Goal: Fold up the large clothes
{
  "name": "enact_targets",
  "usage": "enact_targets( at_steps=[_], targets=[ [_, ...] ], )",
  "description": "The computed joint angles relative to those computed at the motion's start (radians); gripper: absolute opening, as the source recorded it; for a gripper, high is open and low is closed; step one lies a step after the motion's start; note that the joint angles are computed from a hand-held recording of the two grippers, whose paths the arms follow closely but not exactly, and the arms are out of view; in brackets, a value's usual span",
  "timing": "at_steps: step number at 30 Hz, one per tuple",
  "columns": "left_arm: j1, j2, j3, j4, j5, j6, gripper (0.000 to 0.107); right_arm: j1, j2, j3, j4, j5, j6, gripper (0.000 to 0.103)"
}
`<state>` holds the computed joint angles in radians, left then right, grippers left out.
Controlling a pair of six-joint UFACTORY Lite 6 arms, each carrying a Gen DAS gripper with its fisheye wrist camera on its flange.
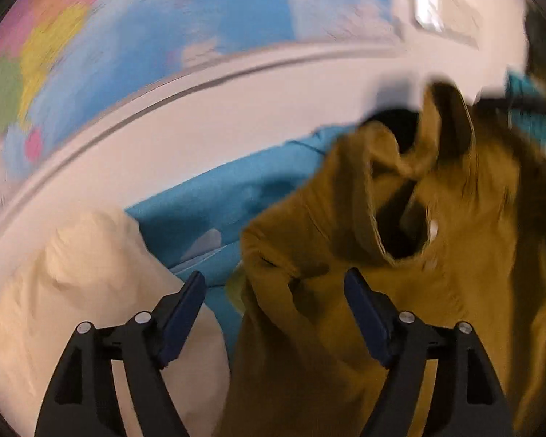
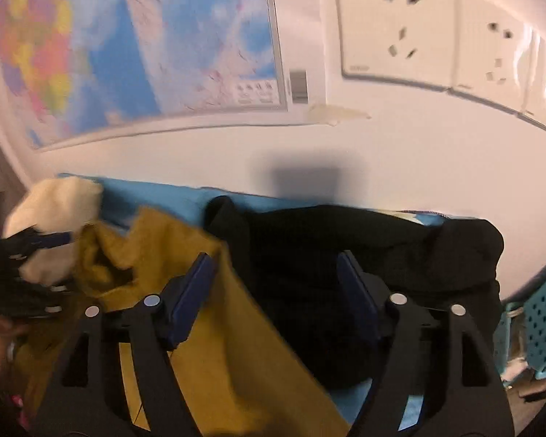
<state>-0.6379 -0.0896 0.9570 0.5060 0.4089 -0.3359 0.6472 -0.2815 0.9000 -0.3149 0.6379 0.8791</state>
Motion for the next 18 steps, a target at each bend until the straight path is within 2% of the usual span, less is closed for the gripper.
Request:
enact_targets(
  at_steps=[1, 3, 4, 5, 6, 7, 9, 10, 11, 12, 14, 15, 16, 17, 18],
  targets=[
    [-0.024, 0.026, 0.015, 0.063, 0.015, -0.063, 0.076, 0.068, -0.035, -0.010, -0.040, 0.050, 0.011, 0.070],
    [-0.039, 0.107, 0.075, 0.063, 0.035, -0.072, 0.076, 0.188, -0.001, 0.002, -0.128, 0.153, 0.073, 0.071],
    [-0.046, 0.150, 0.115, 0.046, 0.052, -0.075, 0.073, 0.230, 0.035, 0.008, -0.147, 0.194, 0.073, 0.070],
    [-0.045, 0.201, 0.169, 0.007, 0.065, -0.057, 0.064, 0.231, 0.052, 0.003, -0.145, 0.205, 0.048, 0.066],
    [-0.028, 0.264, 0.243, -0.073, 0.077, -0.003, 0.059, 0.234, 0.083, 0.008, -0.115, 0.202, 0.015, 0.042],
    [-0.002, 0.287, 0.286, -0.178, 0.090, 0.088, 0.047, 0.212, 0.098, 0.011, -0.077, 0.187, -0.009, 0.003],
    [0.044, 0.386, 0.418, -0.377, 0.132, 0.186, 0.037, 0.162, 0.067, 0.006, -0.074, 0.153, 0.028, 0.004],
    [0.063, 0.424, 0.471, -0.433, 0.152, 0.193, 0.030, 0.099, 0.032, -0.006, -0.039, 0.090, 0.017, 0.004],
    [0.081, 0.464, 0.527, -0.446, 0.172, 0.158, 0.029, 0.047, 0.018, -0.012, 0.004, 0.058, -0.010, 0.004],
    [0.079, 0.485, 0.554, -0.425, 0.186, 0.116, 0.030, -0.009, 0.023, -0.016, 0.075, 0.024, -0.059, 0.003],
    [0.063, 0.502, 0.574, -0.356, 0.213, 0.009, 0.040, -0.063, 0.081, -0.029, 0.171, -0.020, -0.108, 0.005],
    [0.038, 0.468, 0.535, -0.276, 0.201, -0.055, 0.041, -0.052, 0.103, -0.024, 0.156, -0.002, -0.084, 0.009],
    [0.007, 0.425, 0.486, -0.174, 0.188, -0.132, 0.048, -0.032, 0.084, -0.034, 0.110, 0.024, -0.017, 0.025],
    [-0.023, 0.356, 0.418, -0.069, 0.180, -0.213, 0.058, -0.001, 0.027, -0.069, 0.041, 0.030, 0.080, 0.035],
    [-0.041, 0.295, 0.354, -0.002, 0.162, -0.267, 0.062, 0.033, -0.035, -0.085, -0.006, 0.056, 0.144, 0.045]
  ],
)
